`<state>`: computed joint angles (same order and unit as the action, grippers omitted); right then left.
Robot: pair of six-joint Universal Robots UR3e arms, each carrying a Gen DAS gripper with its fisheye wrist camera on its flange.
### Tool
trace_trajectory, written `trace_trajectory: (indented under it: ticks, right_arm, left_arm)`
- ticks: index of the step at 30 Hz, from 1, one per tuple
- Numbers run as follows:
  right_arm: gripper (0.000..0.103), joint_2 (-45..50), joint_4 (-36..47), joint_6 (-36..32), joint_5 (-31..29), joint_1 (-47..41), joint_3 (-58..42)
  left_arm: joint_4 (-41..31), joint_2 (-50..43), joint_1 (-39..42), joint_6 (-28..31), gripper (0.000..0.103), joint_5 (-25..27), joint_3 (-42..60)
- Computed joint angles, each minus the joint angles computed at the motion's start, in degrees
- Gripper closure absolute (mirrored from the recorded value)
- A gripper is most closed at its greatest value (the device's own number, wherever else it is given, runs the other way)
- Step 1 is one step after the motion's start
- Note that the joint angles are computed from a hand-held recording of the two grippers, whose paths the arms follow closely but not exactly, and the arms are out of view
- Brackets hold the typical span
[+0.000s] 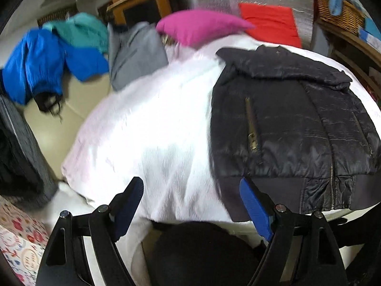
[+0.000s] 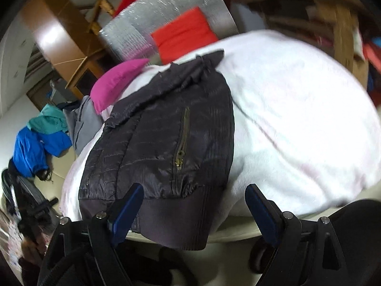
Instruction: Fold large clothes
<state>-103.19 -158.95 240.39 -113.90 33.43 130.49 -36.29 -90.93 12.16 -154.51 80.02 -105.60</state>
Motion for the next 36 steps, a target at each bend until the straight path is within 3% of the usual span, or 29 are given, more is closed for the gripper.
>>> trace_trajectory:
  ticks: [9, 11, 13, 15, 18, 21, 23, 27, 29, 30, 31, 33, 36]
  right_arm:
    - [0.015, 9.1, -10.9, -2.8, 8.4, -11.1, 3.4]
    - [0.018, 11.6, -11.8, -2.1, 8.8, -11.7, 3.0]
    - [0.023, 14.0, -11.9, -1.3, 6.9, -10.5, 1.8]
    - [0.04, 14.6, -10.5, -1.8, 4.8, -9.0, 0.6]
    - [0.054, 12.0, -11.1, -3.3, 6.6, -10.1, 2.7]
    - [0.055, 9.1, -16.6, -3.9, 9.9, -12.1, 7.8]
    - [0.055, 7.7, -16.5, -4.4, 11.5, -13.0, 9.1]
    - [0.052, 6.6, -15.9, -5.2, 14.3, -13.3, 9.5]
    - [0.052, 6.2, -14.9, -5.6, 15.2, -13.0, 9.0]
    - [0.052, 6.2, -14.9, -5.8, 14.9, -12.4, 8.7]
    - [0.052, 6.5, -16.1, -6.4, 14.7, -11.8, 8.7]
    - [0.058, 7.7, -17.8, -7.6, 13.3, -10.3, 7.8]
    - [0.058, 9.1, -15.6, -8.0, 12.2, -9.6, 5.8]
  left_arm:
    - [-5.6, -8.5, 0.5, -0.4, 0.02, -5.8, 7.0]
    - [-7.2, -10.8, -0.1, -0.7, 0.025, -6.6, 9.3]
    - [-9.0, -12.6, -0.7, -0.2, 0.042, -8.0, 10.9]
    - [-10.8, -14.1, -1.1, 0.3, 0.051, -9.2, 12.3]
    - [-12.0, -15.8, -2.3, 0.1, 0.052, -9.3, 13.3]
    - [-13.8, -16.9, -2.8, 1.1, 0.05, -9.8, 14.2]
    - [-16.9, -18.5, -3.5, 1.3, 0.041, -8.9, 16.3]
    - [-16.8, -19.1, -2.8, 1.4, 0.041, -11.1, 16.0]
    - [-15.6, -18.3, -2.3, 1.8, 0.055, -12.3, 14.6]
    - [-14.1, -17.7, -2.5, 1.9, 0.067, -11.6, 13.4]
    - [-13.5, -17.4, -2.4, 2.3, 0.071, -11.4, 12.9]
    - [-13.9, -17.1, -1.7, 2.7, 0.072, -12.5, 12.6]
    - [-14.1, -16.8, -1.0, 3.6, 0.072, -12.9, 12.2]
